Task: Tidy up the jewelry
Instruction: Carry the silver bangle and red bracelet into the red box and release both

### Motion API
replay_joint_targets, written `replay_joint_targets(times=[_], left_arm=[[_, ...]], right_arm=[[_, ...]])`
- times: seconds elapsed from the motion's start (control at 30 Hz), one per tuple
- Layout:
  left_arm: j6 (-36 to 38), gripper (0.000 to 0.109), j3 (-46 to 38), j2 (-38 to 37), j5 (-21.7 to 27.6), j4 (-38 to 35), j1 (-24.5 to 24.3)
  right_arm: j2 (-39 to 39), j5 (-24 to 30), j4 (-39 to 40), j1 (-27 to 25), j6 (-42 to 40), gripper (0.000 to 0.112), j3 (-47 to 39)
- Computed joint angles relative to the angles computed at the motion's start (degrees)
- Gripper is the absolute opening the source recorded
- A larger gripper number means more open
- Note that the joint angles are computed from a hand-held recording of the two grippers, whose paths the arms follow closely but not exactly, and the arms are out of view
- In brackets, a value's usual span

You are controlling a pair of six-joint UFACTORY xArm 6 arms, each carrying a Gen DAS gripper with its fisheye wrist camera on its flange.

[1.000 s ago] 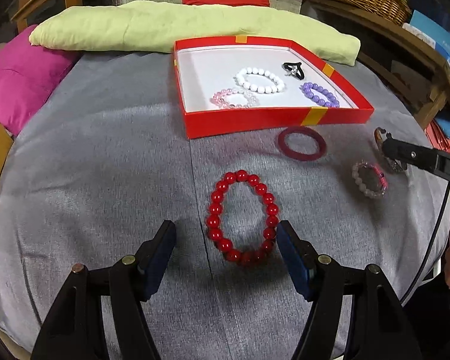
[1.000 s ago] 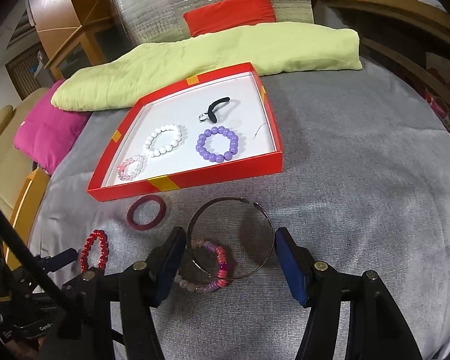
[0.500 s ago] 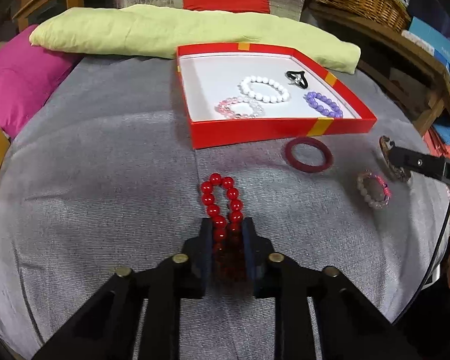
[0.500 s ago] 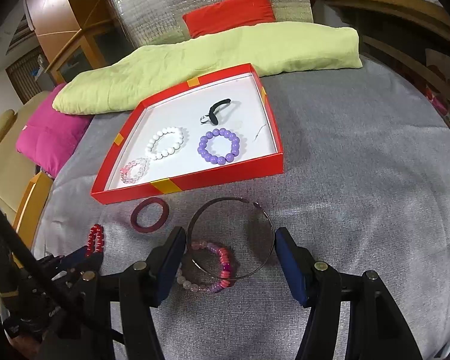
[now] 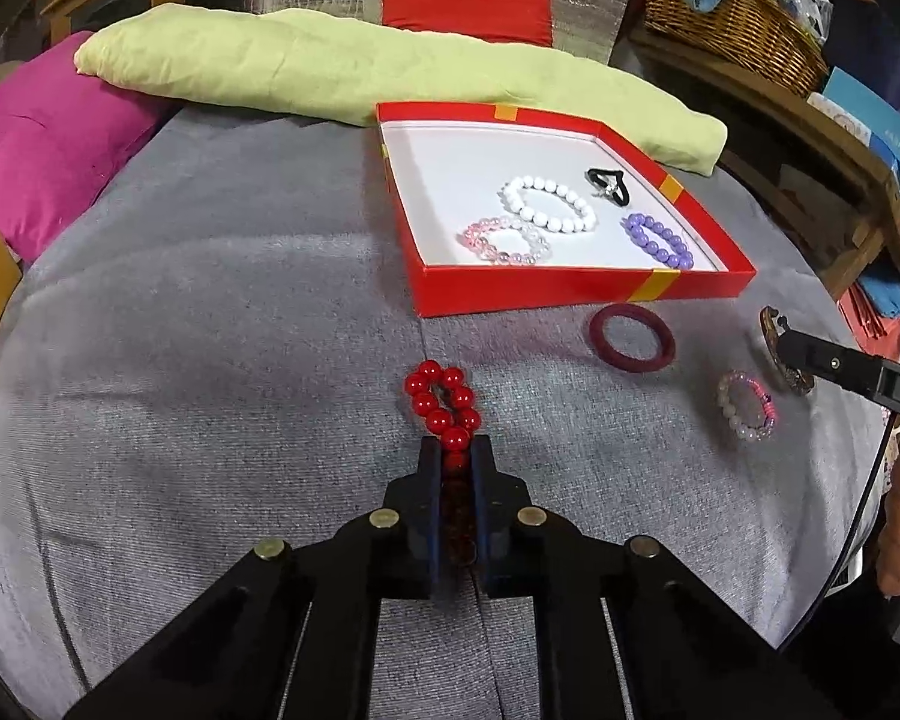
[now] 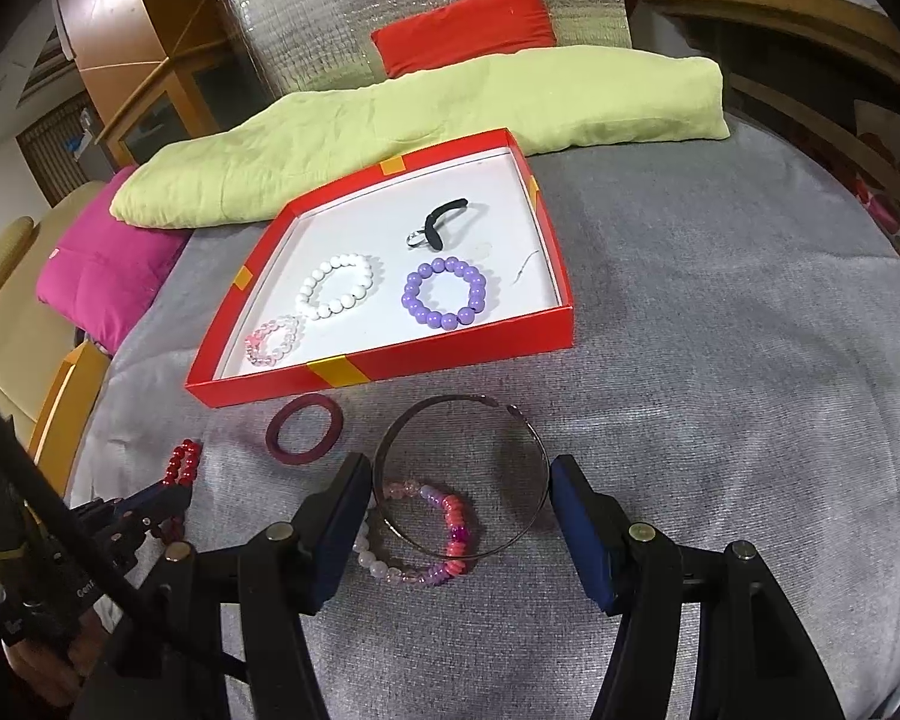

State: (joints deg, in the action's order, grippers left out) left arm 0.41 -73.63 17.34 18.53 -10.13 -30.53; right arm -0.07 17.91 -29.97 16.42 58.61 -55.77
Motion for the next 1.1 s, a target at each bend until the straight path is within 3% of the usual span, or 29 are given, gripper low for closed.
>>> replay_joint_targets(times=[0.4, 0.67, 1.1], left_arm=[[2.9, 0.01, 1.3, -2.5, -3.6, -4.2, 0.0], [2.4, 0.01, 1.2, -2.8, -5.9, -2.6, -0.7], [11.4, 0.01, -2.2, -1.4, -11.4, -13.1, -2.6]], right_arm=[[-0.5, -1.4, -5.2, 0.6, 3.5, 0.064, -0.1], [0.1, -1.5, -5.4, 1.1, 2.7, 0.064, -0.6], [0.7, -2.7, -9.2, 0.7, 6.7, 0.064, -1.6]])
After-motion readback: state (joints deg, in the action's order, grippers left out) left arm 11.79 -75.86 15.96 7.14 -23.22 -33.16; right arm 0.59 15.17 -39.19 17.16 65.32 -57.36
